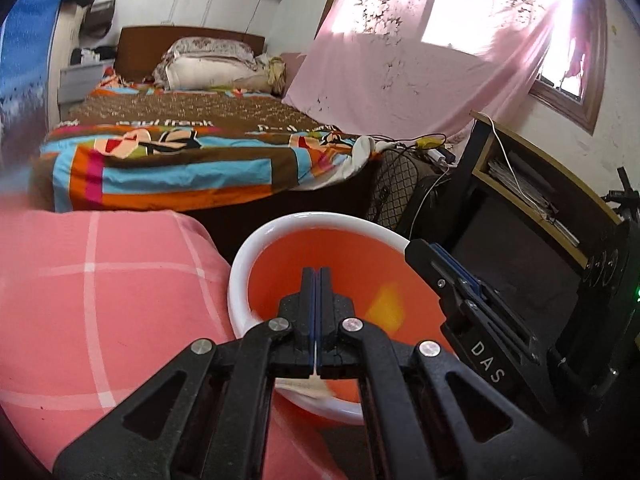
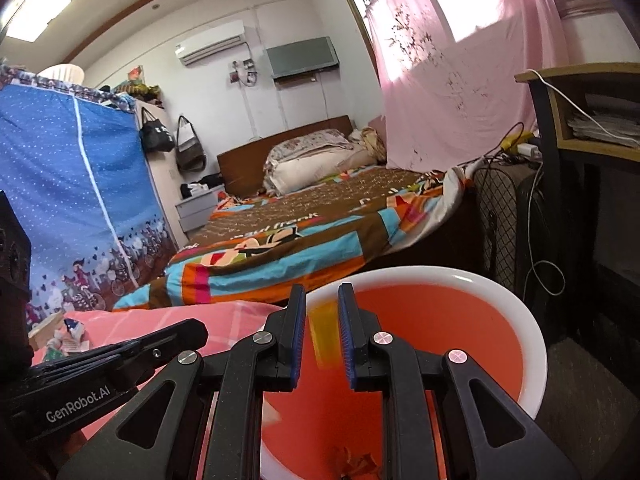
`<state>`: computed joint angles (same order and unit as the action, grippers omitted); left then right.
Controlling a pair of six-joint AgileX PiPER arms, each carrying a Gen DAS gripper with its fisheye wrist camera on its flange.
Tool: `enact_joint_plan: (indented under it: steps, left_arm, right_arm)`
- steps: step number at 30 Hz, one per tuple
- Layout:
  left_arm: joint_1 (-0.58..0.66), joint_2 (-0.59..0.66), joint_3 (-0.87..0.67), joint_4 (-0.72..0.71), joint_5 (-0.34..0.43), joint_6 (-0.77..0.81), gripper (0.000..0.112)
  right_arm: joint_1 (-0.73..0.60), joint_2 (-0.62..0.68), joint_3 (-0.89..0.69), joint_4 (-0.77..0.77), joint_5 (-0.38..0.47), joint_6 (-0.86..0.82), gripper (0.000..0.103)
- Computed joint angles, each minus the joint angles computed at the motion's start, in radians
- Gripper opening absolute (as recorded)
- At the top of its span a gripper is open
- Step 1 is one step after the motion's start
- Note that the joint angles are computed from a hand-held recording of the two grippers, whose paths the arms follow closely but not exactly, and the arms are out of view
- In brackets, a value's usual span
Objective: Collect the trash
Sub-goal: 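Open both tools over the bucket to drop the packet and cylinder, then move both open tools back over the bedspread toward the green wrapper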
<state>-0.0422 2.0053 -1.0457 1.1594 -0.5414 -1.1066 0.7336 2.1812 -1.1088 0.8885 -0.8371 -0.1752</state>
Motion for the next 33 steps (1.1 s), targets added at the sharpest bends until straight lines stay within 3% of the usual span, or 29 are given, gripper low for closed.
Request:
enact_joint_plan:
  steps: [8,10,15,20,21,22,24,26,29,33]
  left_arm:
    - [0.027,-0.013,0.023,-0.009,0.008,-0.001,0.006]
    - [0.036,-0.029,0.045,-0.057,0.012,0.049,0.008]
    - [0.080,-0.081,0.117,-0.194,-0.006,0.194,0.022]
    - [0.152,-0.140,0.186,-0.311,-0.035,0.323,0.045]
    - [0.171,-0.153,0.204,-0.344,-0.042,0.356,0.048]
    - [0.189,-0.163,0.219,-0.373,-0.052,0.384,0.053]
    - [0.229,-0.179,0.246,-0.420,-0.075,0.427,0.064]
    - [0.261,-0.190,0.267,-0.477,-0.097,0.473,0.084]
    - [0.319,-0.204,0.312,-0.564,-0.154,0.554,0.103]
    - [0.400,-0.207,0.370,-0.640,-0.241,0.639,0.103]
  right_arm:
    - [-0.004,0.002,0.001,-0.007,0.000,0.015,0.020]
    - [-0.002,0.002,0.006,-0.023,-0.013,0.031,0.032]
    - [0.023,0.006,0.004,-0.044,-0.079,0.047,0.040]
    - [0.065,0.026,-0.039,-0.034,-0.146,0.015,0.049]
    - [0.072,0.030,-0.051,-0.028,-0.151,0.003,0.056]
    - [0.079,0.038,-0.064,-0.026,-0.160,-0.004,0.070]
    - [0.095,0.054,-0.082,-0.041,-0.193,0.003,0.083]
    - [0.107,0.068,-0.104,-0.060,-0.209,0.002,0.084]
    - [0.125,0.090,-0.147,-0.067,-0.221,-0.019,0.100]
    - [0.150,0.115,-0.183,-0.110,-0.253,-0.017,0.103]
